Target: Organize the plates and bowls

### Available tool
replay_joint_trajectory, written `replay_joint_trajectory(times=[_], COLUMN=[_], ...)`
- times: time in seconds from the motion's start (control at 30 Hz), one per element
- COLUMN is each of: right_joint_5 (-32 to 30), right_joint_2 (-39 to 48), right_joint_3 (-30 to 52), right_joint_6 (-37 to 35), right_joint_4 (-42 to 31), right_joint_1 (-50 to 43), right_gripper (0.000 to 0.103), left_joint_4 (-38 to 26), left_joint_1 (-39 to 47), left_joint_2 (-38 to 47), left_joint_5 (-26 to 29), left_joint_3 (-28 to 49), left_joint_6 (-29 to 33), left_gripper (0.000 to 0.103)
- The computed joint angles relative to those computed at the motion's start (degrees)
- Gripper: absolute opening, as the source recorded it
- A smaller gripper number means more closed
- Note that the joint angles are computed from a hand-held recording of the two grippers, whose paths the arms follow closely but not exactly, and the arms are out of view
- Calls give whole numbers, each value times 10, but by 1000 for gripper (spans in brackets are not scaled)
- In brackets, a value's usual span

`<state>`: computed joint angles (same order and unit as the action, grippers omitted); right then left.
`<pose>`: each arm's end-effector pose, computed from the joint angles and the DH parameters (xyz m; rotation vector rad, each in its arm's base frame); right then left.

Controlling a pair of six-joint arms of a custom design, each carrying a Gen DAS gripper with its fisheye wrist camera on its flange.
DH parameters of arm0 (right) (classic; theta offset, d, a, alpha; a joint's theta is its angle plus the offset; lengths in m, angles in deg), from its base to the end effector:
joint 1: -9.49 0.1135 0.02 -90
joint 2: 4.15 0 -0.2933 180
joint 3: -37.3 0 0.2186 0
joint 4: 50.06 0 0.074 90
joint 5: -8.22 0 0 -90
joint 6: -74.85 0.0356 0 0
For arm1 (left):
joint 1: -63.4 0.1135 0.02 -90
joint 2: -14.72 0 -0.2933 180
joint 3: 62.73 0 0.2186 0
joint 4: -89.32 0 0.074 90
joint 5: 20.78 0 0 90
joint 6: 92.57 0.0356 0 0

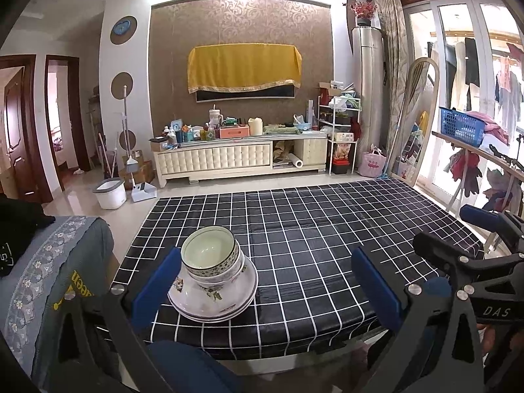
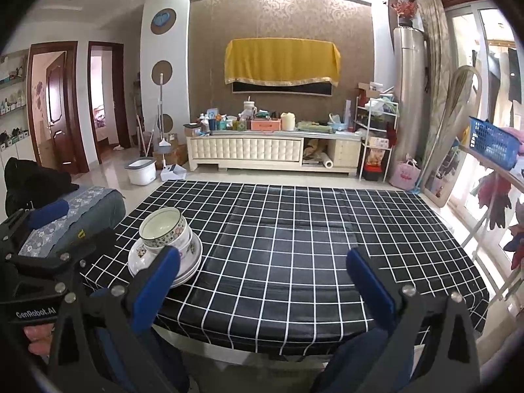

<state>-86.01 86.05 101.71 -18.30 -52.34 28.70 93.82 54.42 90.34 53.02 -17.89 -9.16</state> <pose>0.2961 0.1060 0.2602 -0.4459 2.0200 0.2490 0.2307 -0.0264 0.2378 -0.1354 2.0072 0.1139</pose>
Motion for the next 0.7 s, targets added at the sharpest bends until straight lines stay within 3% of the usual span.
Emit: replay_joint_trajectory(times=[0.47, 0.7], right_joint_5=[8, 2], right_joint_2=[-10, -12], right_joint_3=[-32, -26], right_joint_6=[-1, -5], right_joint_4=[43, 28], right_joint_1=[1, -1], right_gripper=[103, 103], left_joint_4=[5, 11], left_joint_1=[-4, -1], left_joint_2=[-9, -7], left_joint_5=[2, 6], left_joint_3=[-13, -17], left_joint_6=[0, 0], left_gripper=[103, 103])
